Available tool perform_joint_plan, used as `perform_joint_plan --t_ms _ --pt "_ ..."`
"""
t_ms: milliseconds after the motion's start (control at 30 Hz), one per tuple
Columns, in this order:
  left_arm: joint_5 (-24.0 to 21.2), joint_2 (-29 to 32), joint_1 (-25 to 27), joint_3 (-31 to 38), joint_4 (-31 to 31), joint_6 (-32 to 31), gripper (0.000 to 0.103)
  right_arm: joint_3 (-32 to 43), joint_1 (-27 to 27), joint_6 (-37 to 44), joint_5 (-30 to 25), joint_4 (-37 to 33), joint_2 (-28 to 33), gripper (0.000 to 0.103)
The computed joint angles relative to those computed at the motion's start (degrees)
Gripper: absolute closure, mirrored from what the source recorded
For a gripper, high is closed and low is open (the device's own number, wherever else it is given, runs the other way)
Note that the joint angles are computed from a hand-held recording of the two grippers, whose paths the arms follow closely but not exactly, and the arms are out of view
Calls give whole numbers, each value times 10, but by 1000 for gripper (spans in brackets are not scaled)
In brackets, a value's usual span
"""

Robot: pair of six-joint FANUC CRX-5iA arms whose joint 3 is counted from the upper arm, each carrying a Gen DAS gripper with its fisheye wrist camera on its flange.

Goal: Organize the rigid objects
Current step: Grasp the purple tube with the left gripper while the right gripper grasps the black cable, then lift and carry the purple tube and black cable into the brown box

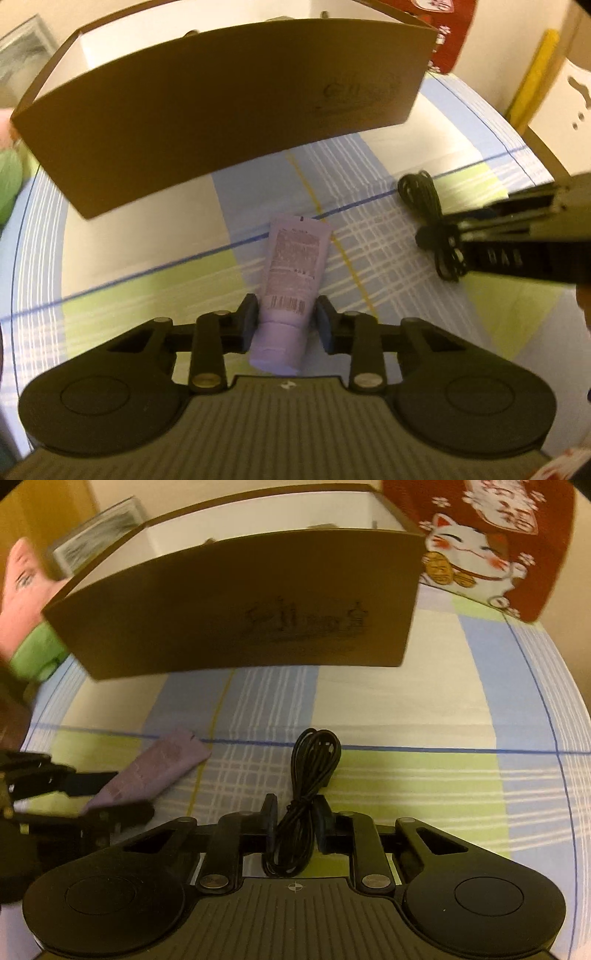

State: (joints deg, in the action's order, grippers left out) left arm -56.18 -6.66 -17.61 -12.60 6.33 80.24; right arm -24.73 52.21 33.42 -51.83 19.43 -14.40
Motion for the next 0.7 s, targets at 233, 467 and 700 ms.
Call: perform_joint_plan --t_ms 233,467,700 --pt "-29 -11 -20 8 -33 69 77 -12 16 123 -11 -55 -38 87" --pt "-70 -58 -30 -15 -44 114 77 -47 64 191 -16 -70 -89 86" --pt "-120 -106 -29 -41 -33 155 77 -60 84 195 -27 -78 -115 86"
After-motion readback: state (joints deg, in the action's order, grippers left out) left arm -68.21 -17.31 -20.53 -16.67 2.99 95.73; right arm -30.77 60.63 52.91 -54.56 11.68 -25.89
